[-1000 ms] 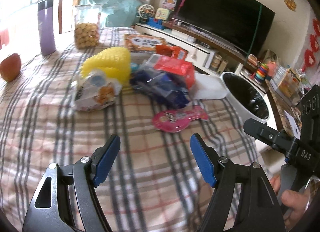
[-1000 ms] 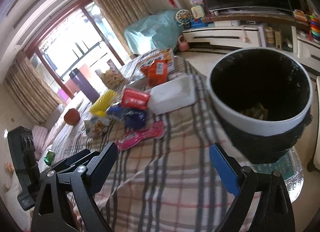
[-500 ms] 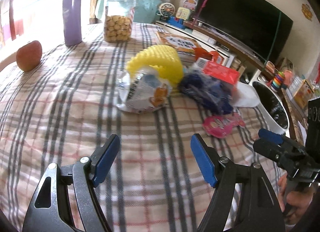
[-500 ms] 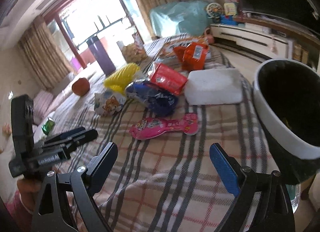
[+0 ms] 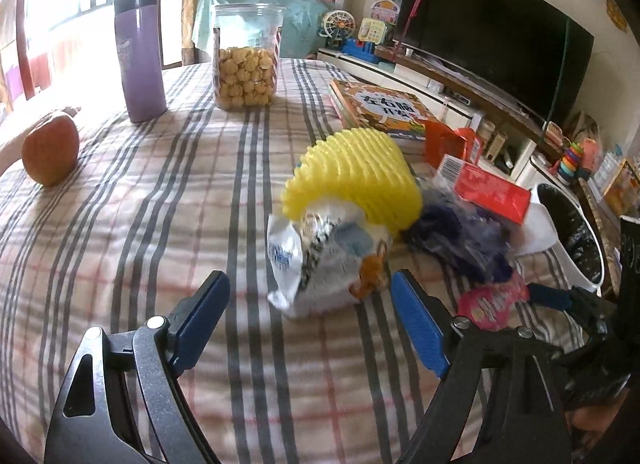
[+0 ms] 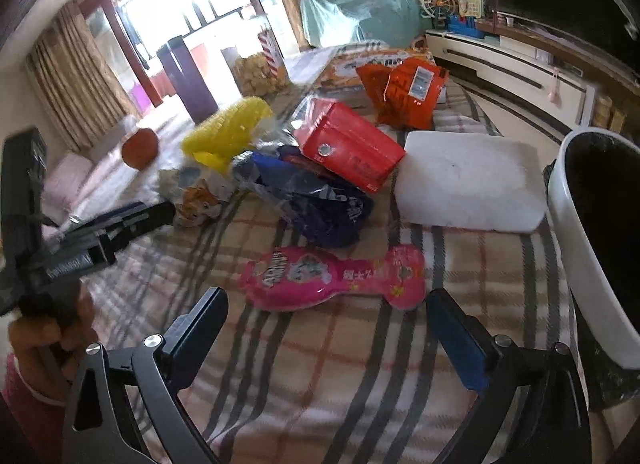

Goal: Collect trash
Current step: 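Grasp the silver chip bag with the left tool while the right tool grasps the pink candy packet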

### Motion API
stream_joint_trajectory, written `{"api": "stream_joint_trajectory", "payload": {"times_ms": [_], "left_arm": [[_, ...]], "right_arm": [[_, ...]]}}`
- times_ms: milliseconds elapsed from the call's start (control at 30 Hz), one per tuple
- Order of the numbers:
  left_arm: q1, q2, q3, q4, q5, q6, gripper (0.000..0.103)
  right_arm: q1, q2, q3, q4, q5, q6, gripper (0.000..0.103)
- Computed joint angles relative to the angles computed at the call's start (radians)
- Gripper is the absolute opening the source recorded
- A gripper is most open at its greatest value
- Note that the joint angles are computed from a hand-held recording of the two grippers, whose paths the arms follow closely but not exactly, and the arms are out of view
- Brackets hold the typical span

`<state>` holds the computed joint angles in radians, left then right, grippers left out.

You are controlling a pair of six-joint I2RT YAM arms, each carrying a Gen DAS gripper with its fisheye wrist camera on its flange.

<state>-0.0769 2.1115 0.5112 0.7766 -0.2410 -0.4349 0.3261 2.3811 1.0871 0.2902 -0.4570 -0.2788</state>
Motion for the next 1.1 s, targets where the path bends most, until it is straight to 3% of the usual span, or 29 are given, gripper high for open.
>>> {"api": "stream_joint_trajectory", "payload": {"times_ms": [67,200,300,400,467,667,833,933,1033,1100], "left_arm": [[0.012,0.02,0.018,0.007,0.014,0.012,0.083],[0.022,0.044,0.036,0.013,0.069,0.028,0.049],[0.003,0.042,0.023,0.036,0.047,0.039,0.036],[-0.011,0.031,-0.002,0.056,0.044,0.034,0.034],[-0.02,0.027,-0.021,0.071,0.042,0.023,0.033],[-0.052,0.027,-0.098,0.15,0.048,-0.023,0.032],[-0.085,0.01,-0.152,0.186,0.056,-0.059,0.031],[-0.111,-0.01,-0.191,0.208,0.058,-0.069,0.031],[-0.124,-0.017,-0.225,0.233,0.056,-0.08,0.031],[-0.119,-0.015,-0.239,0.245,0.058,-0.085,0.031]], "right_arm": [[0.011,0.005,0.007,0.004,0.022,-0.005,0.101],[0.034,-0.001,-0.02,0.044,0.071,-0.029,0.094],[0.033,-0.012,-0.049,0.065,0.061,-0.04,0.09],[0.019,-0.023,-0.072,0.071,0.027,-0.04,0.087],[0.009,-0.029,-0.082,0.058,0.016,-0.035,0.051],[-0.054,-0.059,-0.102,-0.09,-0.161,-0.142,0.054],[-0.055,-0.075,-0.126,-0.006,-0.153,-0.117,0.055],[-0.032,-0.049,-0.061,-0.03,-0.132,-0.099,0.062],[0.011,-0.015,0.01,-0.072,-0.105,-0.136,0.083],[0.036,0.002,0.044,-0.094,-0.091,-0.163,0.087]]}}
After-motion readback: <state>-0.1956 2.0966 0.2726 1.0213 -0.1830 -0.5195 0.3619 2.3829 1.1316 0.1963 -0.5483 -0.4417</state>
